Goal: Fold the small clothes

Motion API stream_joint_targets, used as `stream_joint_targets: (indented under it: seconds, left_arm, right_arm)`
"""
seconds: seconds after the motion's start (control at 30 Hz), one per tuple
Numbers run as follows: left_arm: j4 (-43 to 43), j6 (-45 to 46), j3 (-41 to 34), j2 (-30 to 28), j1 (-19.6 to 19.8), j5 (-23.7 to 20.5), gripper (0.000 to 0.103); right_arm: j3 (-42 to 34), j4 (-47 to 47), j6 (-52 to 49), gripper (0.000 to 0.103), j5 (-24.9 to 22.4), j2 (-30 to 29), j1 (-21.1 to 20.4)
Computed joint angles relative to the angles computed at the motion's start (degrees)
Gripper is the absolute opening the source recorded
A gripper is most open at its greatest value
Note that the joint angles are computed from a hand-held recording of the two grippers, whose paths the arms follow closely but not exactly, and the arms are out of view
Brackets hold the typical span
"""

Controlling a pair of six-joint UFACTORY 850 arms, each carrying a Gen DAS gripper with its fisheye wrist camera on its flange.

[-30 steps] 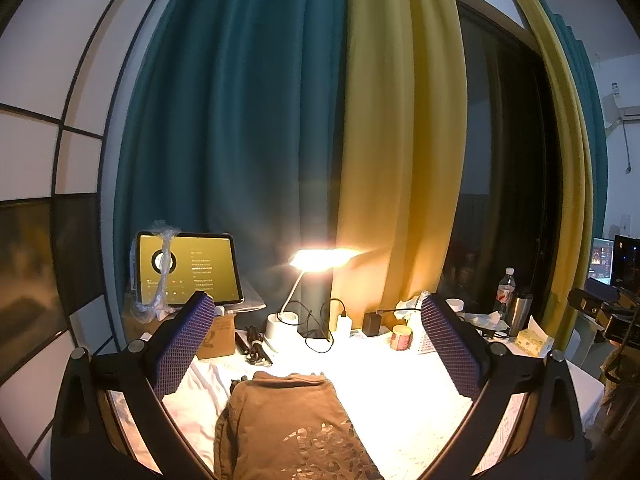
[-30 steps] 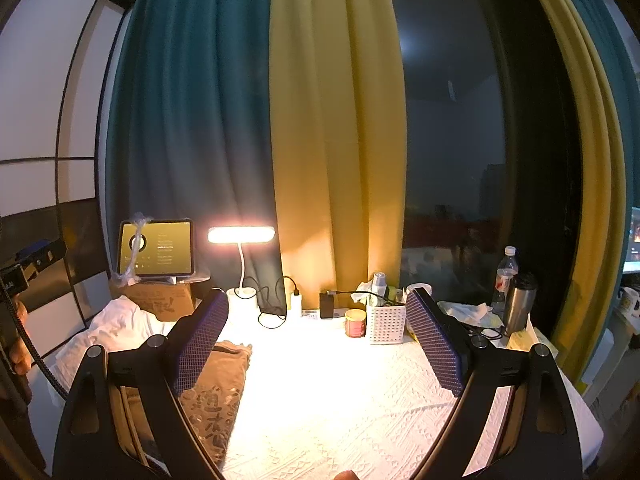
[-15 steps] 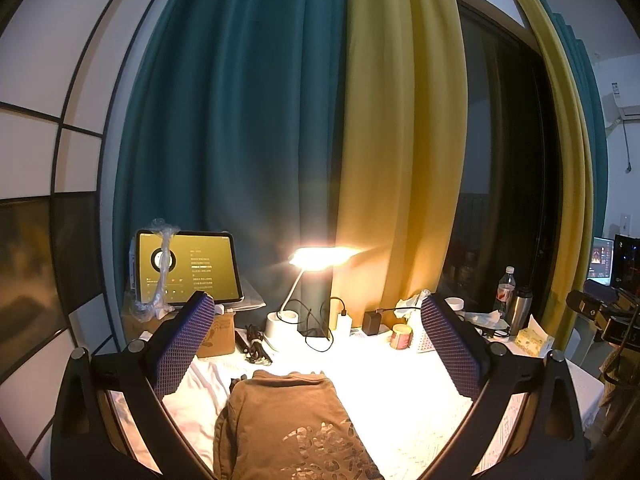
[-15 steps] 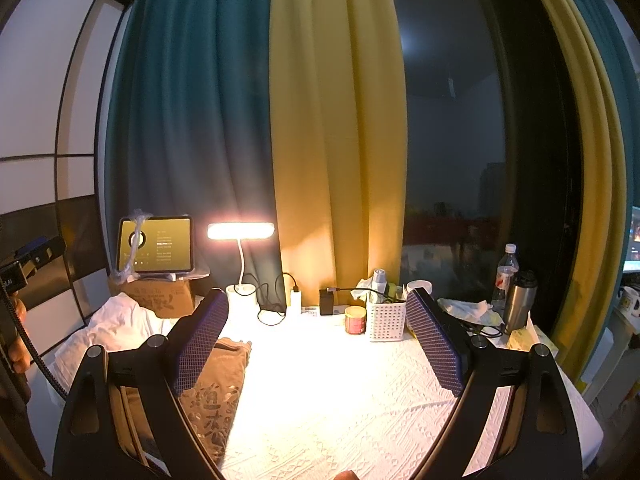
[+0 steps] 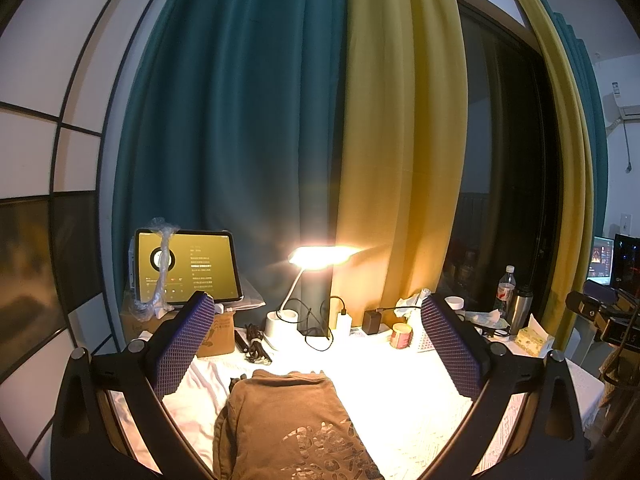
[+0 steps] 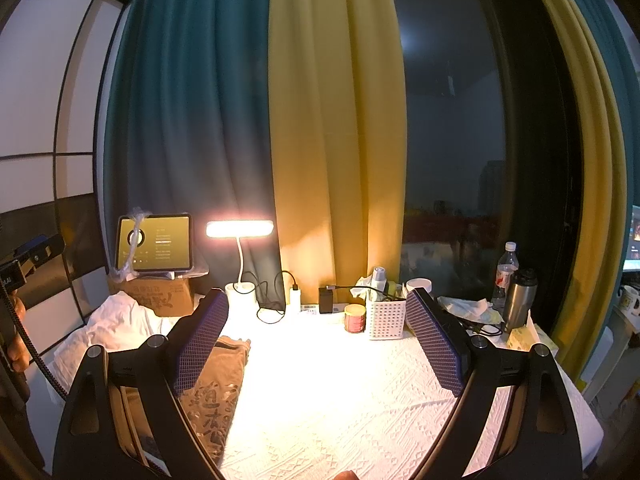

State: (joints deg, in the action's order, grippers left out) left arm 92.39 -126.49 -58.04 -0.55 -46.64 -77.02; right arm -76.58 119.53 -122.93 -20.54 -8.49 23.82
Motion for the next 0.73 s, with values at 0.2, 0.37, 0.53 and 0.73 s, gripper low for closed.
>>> stream_joint_targets:
  seconds: [0.2,0.37,0.53,0.73]
  left_arm:
    - [0.2,-0.1,0.1,0.0,0.1,0.2,0.102]
    - [0.1,0.0,0.1,0.0,0.1,0.3,0.102]
    - [-0.1,0.0,0.0,0.0,0.0,0.3,0.102]
    - [0.7,-0.2,0.4,0.2,0.4,1.3,0.102]
  right_arm:
    - [-0.2,-0.2,0.2,0.092,0.2,-0.1,0.1]
    - [-0.3,-0.6,0.6,0.092,0.2,-0.2,0.0]
    - [0.0,-0.7,0.9,0.092,-0.1,-0.1,-0.3]
    - [1.2,-0.9,1.0,0.092,-0.4,0.7,-0.6]
